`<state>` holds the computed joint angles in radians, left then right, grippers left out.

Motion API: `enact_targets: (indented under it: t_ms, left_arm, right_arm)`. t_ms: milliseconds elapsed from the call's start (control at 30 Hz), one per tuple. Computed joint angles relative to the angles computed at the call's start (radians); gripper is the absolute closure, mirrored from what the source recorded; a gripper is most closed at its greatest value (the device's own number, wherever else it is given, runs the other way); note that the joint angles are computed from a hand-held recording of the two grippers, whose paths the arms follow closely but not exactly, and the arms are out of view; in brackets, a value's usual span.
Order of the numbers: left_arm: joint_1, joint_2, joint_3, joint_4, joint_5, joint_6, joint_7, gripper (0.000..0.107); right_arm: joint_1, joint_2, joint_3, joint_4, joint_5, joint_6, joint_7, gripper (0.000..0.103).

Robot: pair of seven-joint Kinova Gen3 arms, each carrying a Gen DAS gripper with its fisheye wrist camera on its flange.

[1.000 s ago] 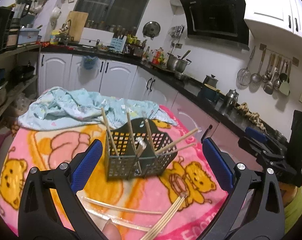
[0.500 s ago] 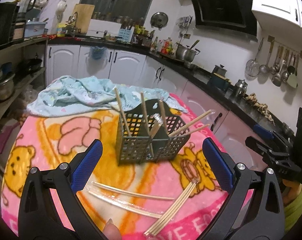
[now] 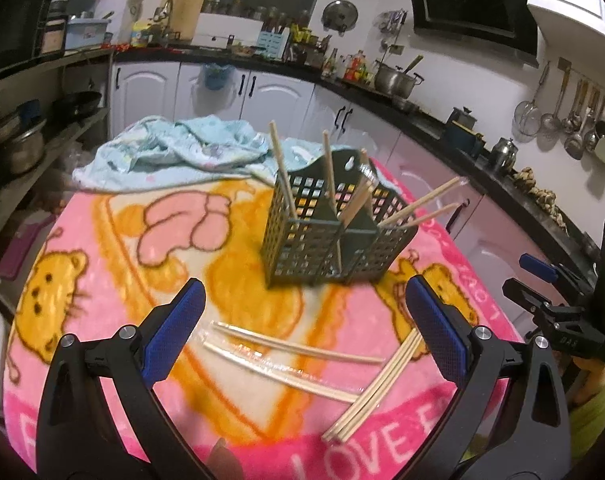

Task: Organize utensils
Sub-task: 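Move both open tools back down to the chopstick pile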

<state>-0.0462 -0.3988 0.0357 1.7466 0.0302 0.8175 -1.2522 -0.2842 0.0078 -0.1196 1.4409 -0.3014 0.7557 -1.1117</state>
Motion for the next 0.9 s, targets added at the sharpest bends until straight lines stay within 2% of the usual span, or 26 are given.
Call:
enact_targets:
  t_ms: [600, 900]
  left_arm:
    - [-0.019, 0.009, 0.002, 0.077, -0.02, 0.058, 0.039, 0.015]
    - [-0.002, 0.041, -0.052, 0.116, 0.029, 0.058, -0.001, 0.015]
  right_arm:
    - [-0.008, 0.027, -0.005, 0.052, 0.083, 0.03, -0.093, 0.016]
    - [-0.014, 0.05, -0.009, 0.056, 0.122, 0.04, -0.134, 0.016]
